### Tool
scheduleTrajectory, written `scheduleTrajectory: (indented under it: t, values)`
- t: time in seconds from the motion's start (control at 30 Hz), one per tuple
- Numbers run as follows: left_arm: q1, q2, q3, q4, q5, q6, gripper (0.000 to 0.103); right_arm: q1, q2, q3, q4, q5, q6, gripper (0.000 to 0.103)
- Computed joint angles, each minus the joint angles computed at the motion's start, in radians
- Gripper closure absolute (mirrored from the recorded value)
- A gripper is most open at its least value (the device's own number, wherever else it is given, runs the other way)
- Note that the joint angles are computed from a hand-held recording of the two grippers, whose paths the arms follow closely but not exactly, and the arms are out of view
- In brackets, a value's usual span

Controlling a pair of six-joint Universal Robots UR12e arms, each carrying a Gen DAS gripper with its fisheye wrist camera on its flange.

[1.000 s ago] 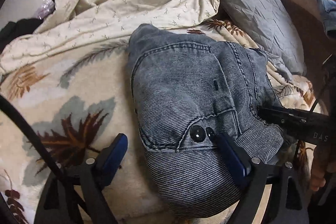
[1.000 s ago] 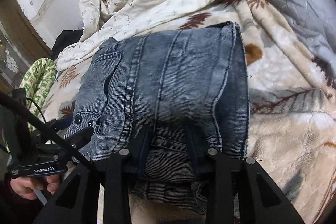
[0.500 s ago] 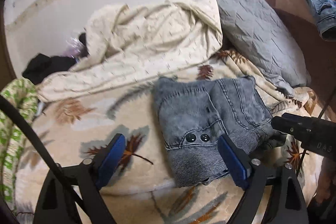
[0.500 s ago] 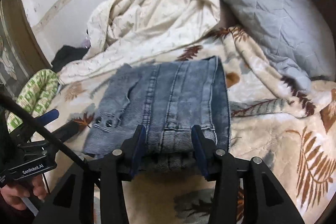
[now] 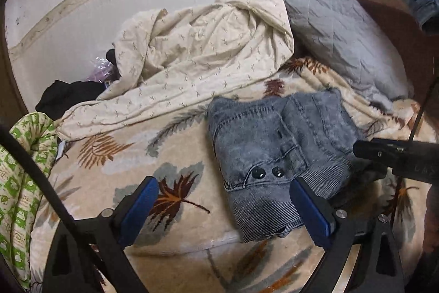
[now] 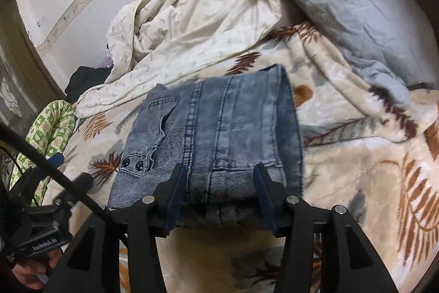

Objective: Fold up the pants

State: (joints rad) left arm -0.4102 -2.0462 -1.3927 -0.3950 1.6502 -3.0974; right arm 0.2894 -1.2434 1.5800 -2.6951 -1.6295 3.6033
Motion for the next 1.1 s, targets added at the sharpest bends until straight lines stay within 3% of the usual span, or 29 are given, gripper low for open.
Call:
scheduleTrajectory:
  t: [0.37,0.63,1.1]
  values:
    - [0.013,-0.039,0.031,-0.093,-0.043,-0.042,0.003,0.003,0.048,-0.040,0.064,0.033,-0.021,0.047]
    - [0.016,-0.053,0.041,-0.103,-0.050,-0.062,0.000,0.002,0.058,-0.034,0.045,0.042,-0.026,0.042]
    - [0.021,-0.072,0.066,-0.148,-0.070,-0.084,0.000,0.001,0.066,-0.027,0.018,0.045,-0.038,0.040]
